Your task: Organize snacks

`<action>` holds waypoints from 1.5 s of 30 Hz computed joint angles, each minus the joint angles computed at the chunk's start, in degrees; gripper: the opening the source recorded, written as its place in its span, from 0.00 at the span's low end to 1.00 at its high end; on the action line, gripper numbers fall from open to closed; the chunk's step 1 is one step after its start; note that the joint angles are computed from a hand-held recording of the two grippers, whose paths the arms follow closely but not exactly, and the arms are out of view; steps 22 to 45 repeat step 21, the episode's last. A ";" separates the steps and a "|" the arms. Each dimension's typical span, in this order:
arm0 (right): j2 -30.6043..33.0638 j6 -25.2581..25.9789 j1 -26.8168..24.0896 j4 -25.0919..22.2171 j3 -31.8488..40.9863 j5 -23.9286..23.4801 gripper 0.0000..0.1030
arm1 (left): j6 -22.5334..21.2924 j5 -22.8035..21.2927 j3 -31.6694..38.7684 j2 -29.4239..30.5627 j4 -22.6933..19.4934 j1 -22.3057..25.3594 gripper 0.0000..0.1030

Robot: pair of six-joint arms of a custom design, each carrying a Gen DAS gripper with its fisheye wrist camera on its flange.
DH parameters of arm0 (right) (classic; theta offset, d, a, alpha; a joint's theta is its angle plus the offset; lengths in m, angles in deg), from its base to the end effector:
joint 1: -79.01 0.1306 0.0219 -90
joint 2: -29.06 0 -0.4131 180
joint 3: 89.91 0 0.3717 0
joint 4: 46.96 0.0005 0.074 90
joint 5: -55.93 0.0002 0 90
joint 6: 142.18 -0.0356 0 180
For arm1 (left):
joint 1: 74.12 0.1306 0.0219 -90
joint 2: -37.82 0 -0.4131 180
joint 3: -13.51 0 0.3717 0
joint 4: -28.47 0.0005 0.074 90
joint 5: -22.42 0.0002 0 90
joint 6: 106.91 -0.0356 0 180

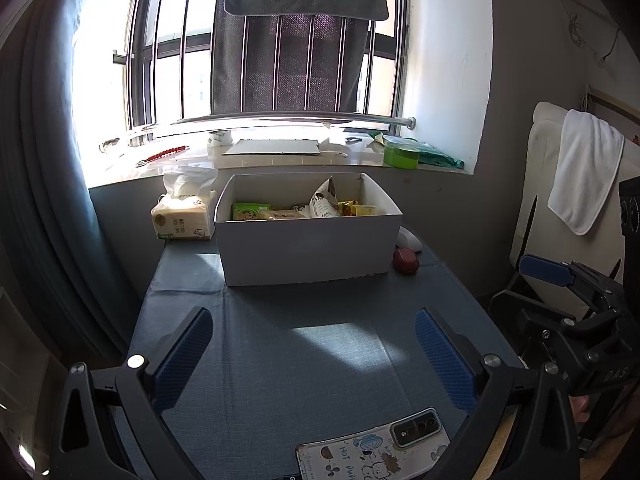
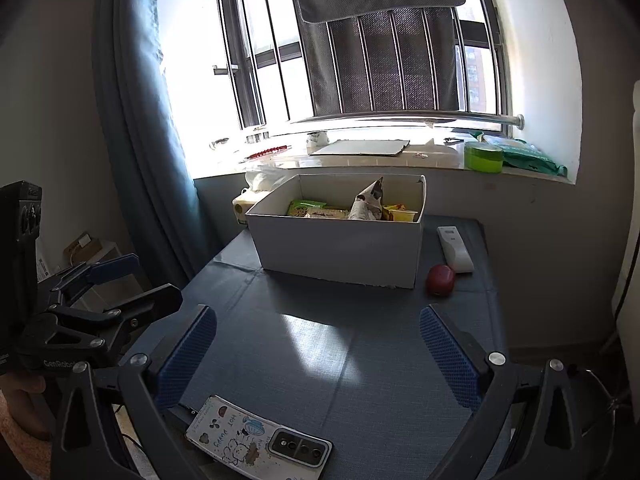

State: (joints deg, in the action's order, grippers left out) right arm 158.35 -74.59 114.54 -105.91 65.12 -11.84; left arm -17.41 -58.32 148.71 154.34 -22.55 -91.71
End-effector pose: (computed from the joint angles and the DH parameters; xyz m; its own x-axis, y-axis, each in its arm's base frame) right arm 0.5840 0.3999 0.5530 -0.5189 0.0631 -0.8525 -0.0892 0.9878 0.1274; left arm 0.6183 -0.2025 0.5607 -0.5062 0.1695 -0.8456 0.4323 0.8983 -0.0787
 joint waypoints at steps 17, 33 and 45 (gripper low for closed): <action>-0.11 0.31 0.12 -0.02 0.02 0.06 1.00 | -0.35 -0.03 -0.38 -0.19 0.05 -0.08 1.00; -0.15 0.29 0.13 -0.02 -0.05 0.07 1.00 | -0.36 0.64 -0.85 -0.51 0.62 0.00 1.00; -0.15 0.29 0.13 -0.02 -0.05 0.07 1.00 | -0.36 0.64 -0.85 -0.51 0.62 0.00 1.00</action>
